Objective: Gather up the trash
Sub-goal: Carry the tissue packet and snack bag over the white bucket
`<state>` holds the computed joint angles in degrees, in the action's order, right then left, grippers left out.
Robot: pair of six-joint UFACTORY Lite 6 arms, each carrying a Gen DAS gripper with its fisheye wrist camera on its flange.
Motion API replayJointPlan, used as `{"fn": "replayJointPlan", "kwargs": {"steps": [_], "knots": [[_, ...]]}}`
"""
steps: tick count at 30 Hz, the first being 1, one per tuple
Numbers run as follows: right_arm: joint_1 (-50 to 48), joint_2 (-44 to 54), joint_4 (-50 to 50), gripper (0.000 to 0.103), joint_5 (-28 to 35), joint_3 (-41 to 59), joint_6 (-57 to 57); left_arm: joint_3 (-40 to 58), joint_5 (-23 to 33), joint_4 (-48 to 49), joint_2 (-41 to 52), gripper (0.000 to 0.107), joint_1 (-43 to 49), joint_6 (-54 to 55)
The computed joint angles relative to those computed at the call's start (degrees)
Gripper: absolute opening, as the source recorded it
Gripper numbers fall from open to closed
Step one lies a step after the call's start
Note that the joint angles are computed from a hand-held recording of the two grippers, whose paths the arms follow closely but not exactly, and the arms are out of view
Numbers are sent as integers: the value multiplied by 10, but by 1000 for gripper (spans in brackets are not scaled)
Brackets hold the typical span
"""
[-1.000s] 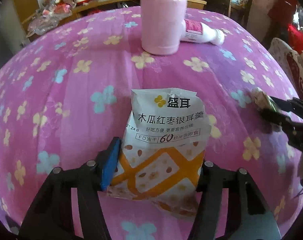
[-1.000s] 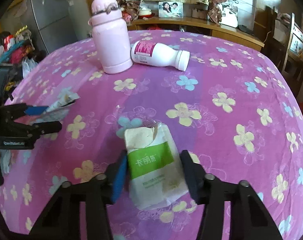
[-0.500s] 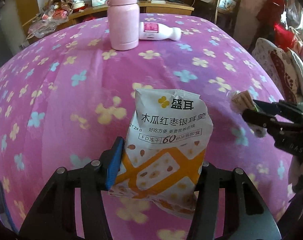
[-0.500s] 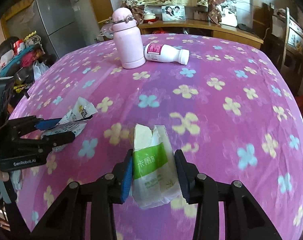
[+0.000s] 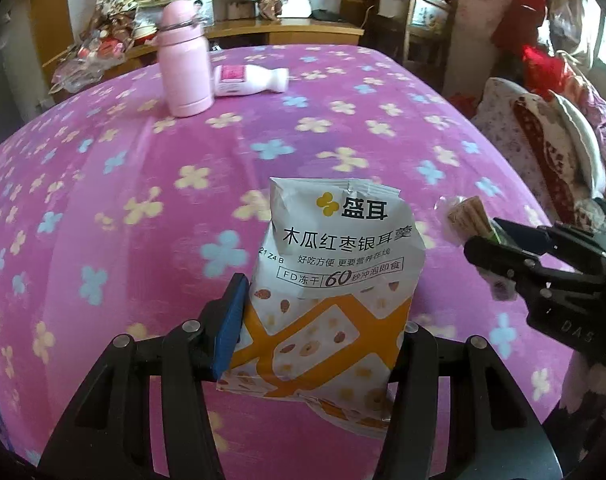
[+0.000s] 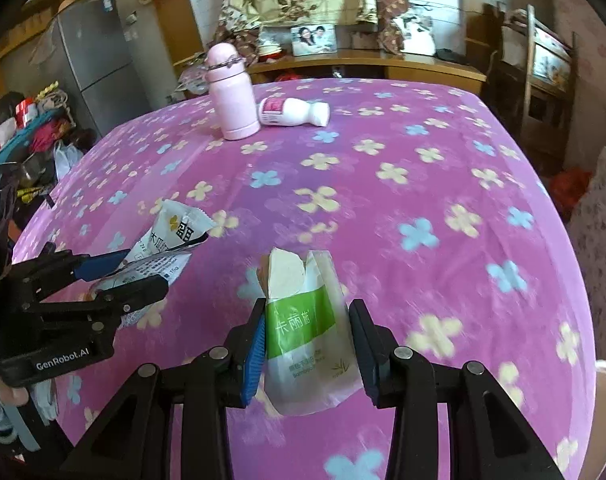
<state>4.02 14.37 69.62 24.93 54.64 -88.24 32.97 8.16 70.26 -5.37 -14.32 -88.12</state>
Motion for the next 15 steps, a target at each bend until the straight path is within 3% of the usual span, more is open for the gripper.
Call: {"fn": "replayJointPlan", "kwargs": {"steps": [5, 15], "knots": [[-65, -42, -18, 39, 25, -35, -6, 24, 43, 44, 25, 51, -89, -98], [-212, -75, -70, 39, 81, -57, -30, 124, 88, 53, 119, 51, -206, -160]]}}
